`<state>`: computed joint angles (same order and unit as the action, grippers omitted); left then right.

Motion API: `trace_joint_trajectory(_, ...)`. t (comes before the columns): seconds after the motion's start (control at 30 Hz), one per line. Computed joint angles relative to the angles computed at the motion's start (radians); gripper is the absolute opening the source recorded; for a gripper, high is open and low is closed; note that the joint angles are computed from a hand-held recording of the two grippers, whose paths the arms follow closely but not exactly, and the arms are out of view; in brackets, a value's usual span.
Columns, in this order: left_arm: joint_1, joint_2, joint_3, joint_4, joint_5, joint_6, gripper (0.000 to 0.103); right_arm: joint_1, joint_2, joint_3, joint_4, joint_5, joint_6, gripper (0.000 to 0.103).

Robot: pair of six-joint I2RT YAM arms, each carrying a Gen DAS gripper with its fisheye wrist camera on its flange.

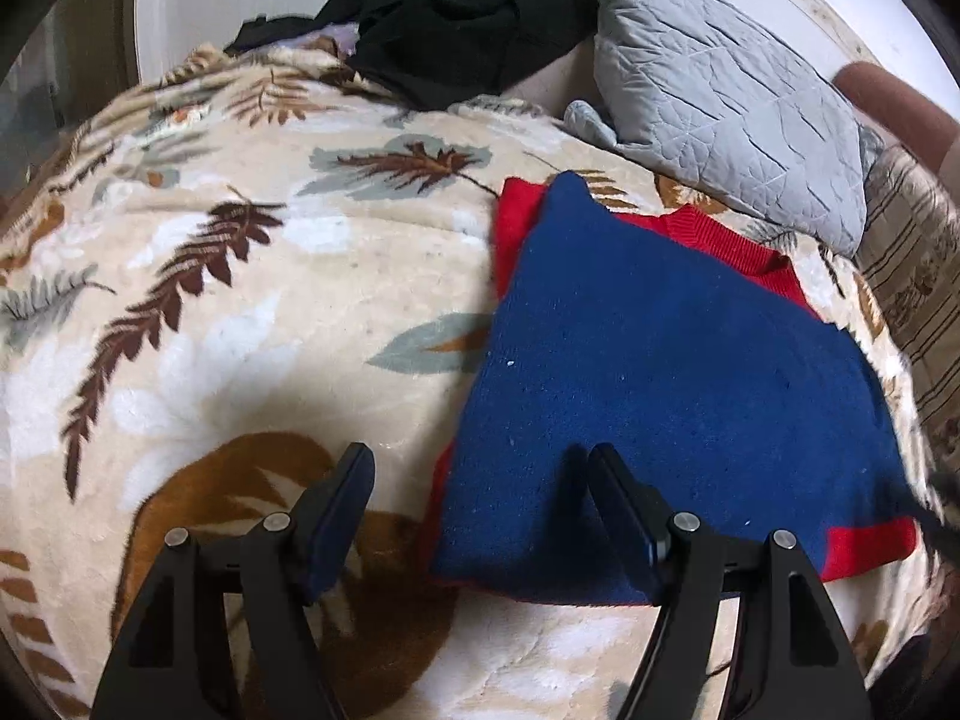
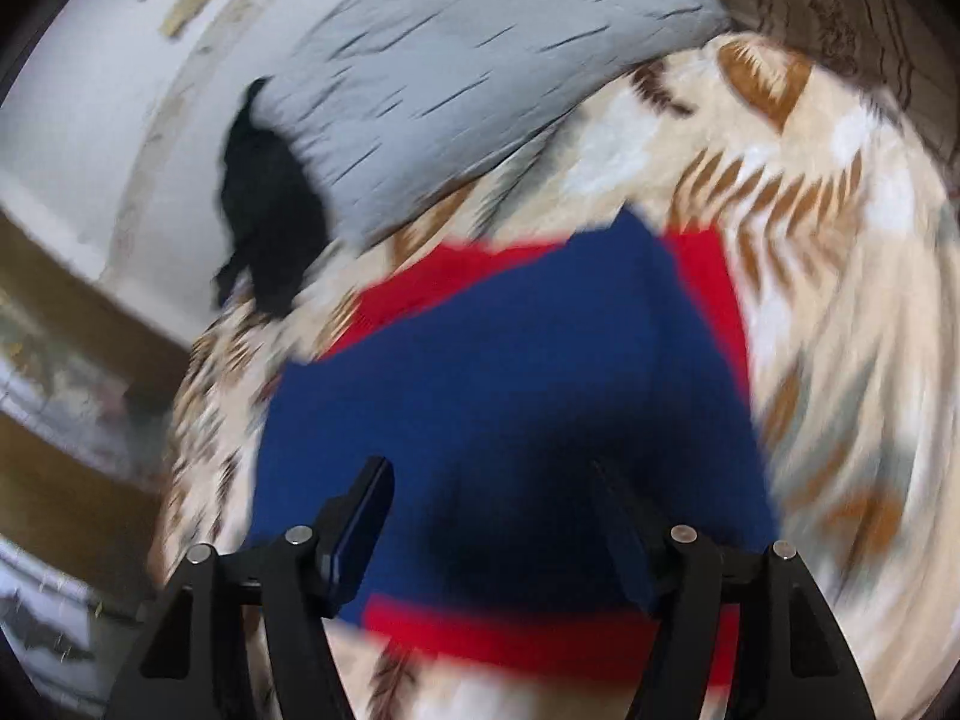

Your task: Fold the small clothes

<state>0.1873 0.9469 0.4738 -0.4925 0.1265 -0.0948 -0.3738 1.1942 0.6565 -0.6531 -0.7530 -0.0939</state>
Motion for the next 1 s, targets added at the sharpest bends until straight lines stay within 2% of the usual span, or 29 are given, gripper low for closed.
trace_joint_trajectory(0.13,-0.015,-0.098,-0.025,-0.003,-0.027,-0.014,0.074,-0.149,-0.032,-0.154,-0.145,-0.124,-0.144,0.071)
trace_joint_trajectory(0.2,-0.039,-0.127,-0.02,-0.014,-0.054,-0.035,0.074,-0.256,0.035,-0.195,-0.201,-0.177,-0.248,0.071)
trace_joint_trajectory(0.23,-0.056,-0.14,-0.015,-0.025,-0.064,-0.048,0.074,-0.279,0.053,-0.213,-0.182,-0.191,-0.251,0.071)
trace_joint_trajectory(0.3,-0.111,-0.154,0.005,-0.052,-0.087,-0.082,0.074,-0.39,0.122,-0.203,-0.24,-0.224,-0.359,0.071)
trace_joint_trajectory(0.43,-0.244,-0.157,0.044,-0.088,-0.148,-0.167,0.074,-0.441,0.248,-0.138,-0.214,-0.258,-0.322,0.073)
trace_joint_trajectory(0.57,-0.366,-0.104,0.091,-0.107,-0.188,-0.278,0.074,-0.426,0.245,-0.112,-0.104,-0.271,-0.167,0.073)
trace_joint_trajectory(0.63,-0.427,-0.064,0.109,-0.092,-0.225,-0.316,0.074,-0.381,0.214,-0.136,0.021,-0.262,-0.002,0.073)
trace_joint_trajectory(0.67,-0.448,-0.051,0.116,-0.089,-0.237,-0.33,0.074,-0.372,0.196,-0.141,0.054,-0.25,0.031,0.073)
trace_joint_trajectory(0.7,-0.466,-0.023,0.126,-0.081,-0.245,-0.344,0.074,-0.347,0.17,-0.146,0.087,-0.221,0.061,0.067)
trace_joint_trajectory(0.73,-0.478,0.008,0.134,-0.073,-0.24,-0.353,0.074,-0.304,0.15,-0.148,0.132,-0.184,0.1,0.029)
trace_joint_trajectory(0.77,-0.484,0.03,0.142,-0.069,-0.236,-0.36,0.074,-0.265,0.144,-0.136,0.139,-0.137,0.089,0.01)
trace_joint_trajectory(0.87,-0.516,0.064,0.151,-0.055,-0.25,-0.379,0.074,-0.241,0.027,-0.114,0.076,-0.059,0.008,0.01)
trace_joint_trajectory(0.93,-0.544,0.066,0.149,-0.036,-0.278,-0.383,0.074,-0.257,-0.148,-0.105,0.003,-0.041,-0.046,0.01)
trace_joint_trajectory(1.0,-0.552,0.099,0.148,-0.01,-0.279,-0.377,0.074,-0.291,-0.21,-0.103,-0.038,-0.039,-0.105,0.01)
